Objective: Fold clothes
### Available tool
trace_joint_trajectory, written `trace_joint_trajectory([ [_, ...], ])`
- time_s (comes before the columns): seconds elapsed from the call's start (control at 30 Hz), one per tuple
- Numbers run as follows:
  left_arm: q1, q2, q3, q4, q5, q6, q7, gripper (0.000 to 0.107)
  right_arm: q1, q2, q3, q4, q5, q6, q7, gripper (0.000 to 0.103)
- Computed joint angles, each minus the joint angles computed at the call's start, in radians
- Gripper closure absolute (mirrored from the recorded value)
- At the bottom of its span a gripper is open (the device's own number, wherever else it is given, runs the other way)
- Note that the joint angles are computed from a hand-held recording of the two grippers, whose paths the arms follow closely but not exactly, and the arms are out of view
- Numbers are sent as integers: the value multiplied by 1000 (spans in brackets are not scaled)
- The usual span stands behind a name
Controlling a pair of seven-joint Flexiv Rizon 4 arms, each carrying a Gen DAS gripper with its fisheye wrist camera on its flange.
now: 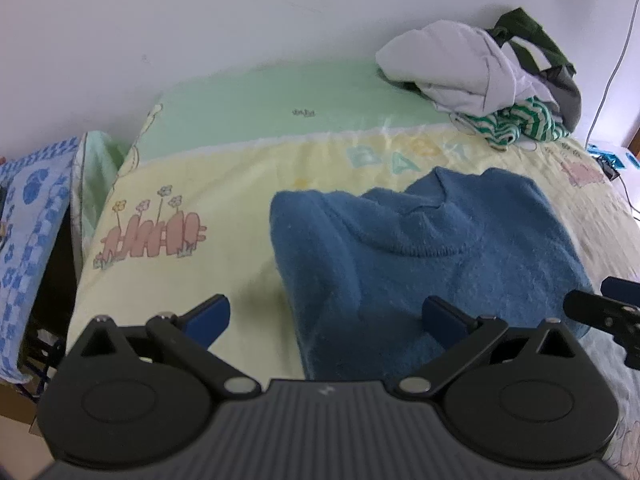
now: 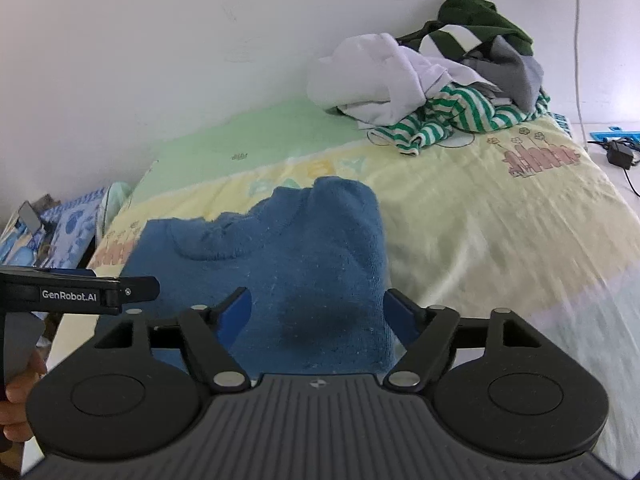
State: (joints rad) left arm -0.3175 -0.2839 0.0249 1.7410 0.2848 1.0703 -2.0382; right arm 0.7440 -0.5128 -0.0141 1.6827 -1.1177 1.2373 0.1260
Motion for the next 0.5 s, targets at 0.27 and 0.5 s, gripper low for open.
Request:
trace_joint_trajectory([
  [0.27, -42, -8, 21, -42, 79, -69, -119, 5, -60, -54, 77, -54, 281, 31, -211, 28],
  [0.5, -57, -12, 19, -72, 133, -135, -223, 4, -62, -94, 98, -104, 430, 42, -435, 29],
])
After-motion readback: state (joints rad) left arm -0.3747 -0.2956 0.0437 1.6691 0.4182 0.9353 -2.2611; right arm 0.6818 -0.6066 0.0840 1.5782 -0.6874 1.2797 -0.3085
